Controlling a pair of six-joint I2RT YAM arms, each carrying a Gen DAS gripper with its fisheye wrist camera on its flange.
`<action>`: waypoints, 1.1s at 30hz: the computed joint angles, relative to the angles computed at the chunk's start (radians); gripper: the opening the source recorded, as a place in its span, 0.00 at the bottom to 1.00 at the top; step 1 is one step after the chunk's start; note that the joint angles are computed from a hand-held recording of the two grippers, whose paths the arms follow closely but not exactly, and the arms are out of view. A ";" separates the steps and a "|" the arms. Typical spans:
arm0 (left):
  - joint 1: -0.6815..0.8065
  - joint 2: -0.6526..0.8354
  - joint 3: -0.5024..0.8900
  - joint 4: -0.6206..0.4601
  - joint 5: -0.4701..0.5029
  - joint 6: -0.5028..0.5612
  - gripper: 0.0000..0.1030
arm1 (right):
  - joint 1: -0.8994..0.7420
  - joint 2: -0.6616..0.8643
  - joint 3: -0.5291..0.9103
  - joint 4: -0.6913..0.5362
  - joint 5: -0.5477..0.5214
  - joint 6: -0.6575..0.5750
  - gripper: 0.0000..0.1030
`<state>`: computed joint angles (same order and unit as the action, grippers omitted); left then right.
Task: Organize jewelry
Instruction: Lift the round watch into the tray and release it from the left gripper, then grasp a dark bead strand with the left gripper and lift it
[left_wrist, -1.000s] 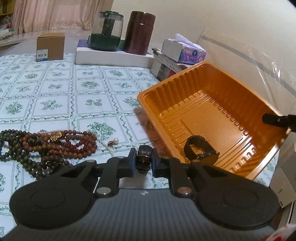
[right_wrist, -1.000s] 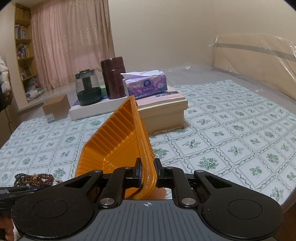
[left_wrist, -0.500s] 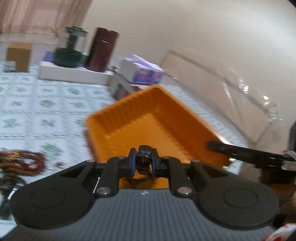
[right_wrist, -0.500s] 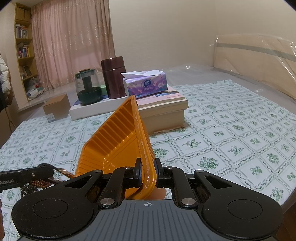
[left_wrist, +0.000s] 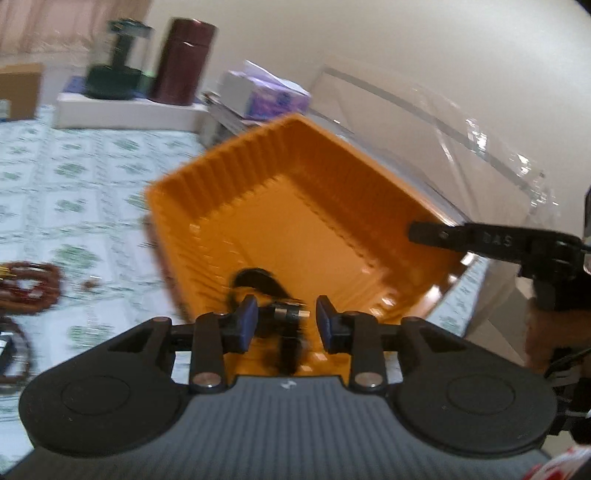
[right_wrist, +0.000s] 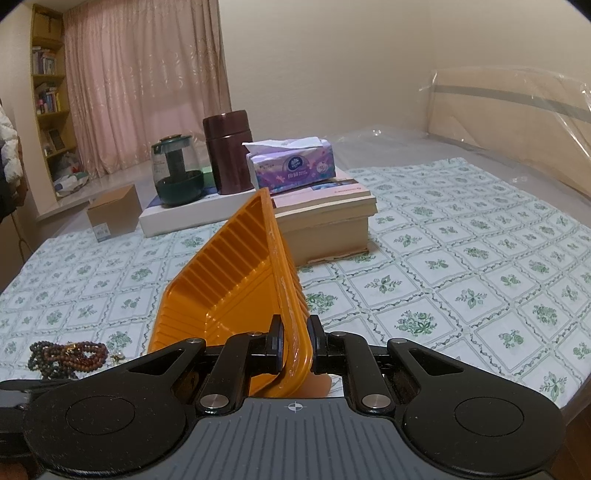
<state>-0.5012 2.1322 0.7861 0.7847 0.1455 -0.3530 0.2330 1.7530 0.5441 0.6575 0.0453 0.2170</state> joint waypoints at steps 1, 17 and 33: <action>0.012 -0.010 -0.016 0.007 -0.015 0.007 0.30 | 0.000 0.001 -0.001 0.002 0.000 0.001 0.12; 0.184 -0.113 -0.307 0.092 -0.364 0.158 0.30 | 0.009 -0.005 0.002 -0.013 0.015 -0.004 0.12; 0.277 -0.008 -0.185 0.023 -0.259 0.025 0.19 | 0.014 -0.004 0.010 -0.029 0.029 -0.015 0.12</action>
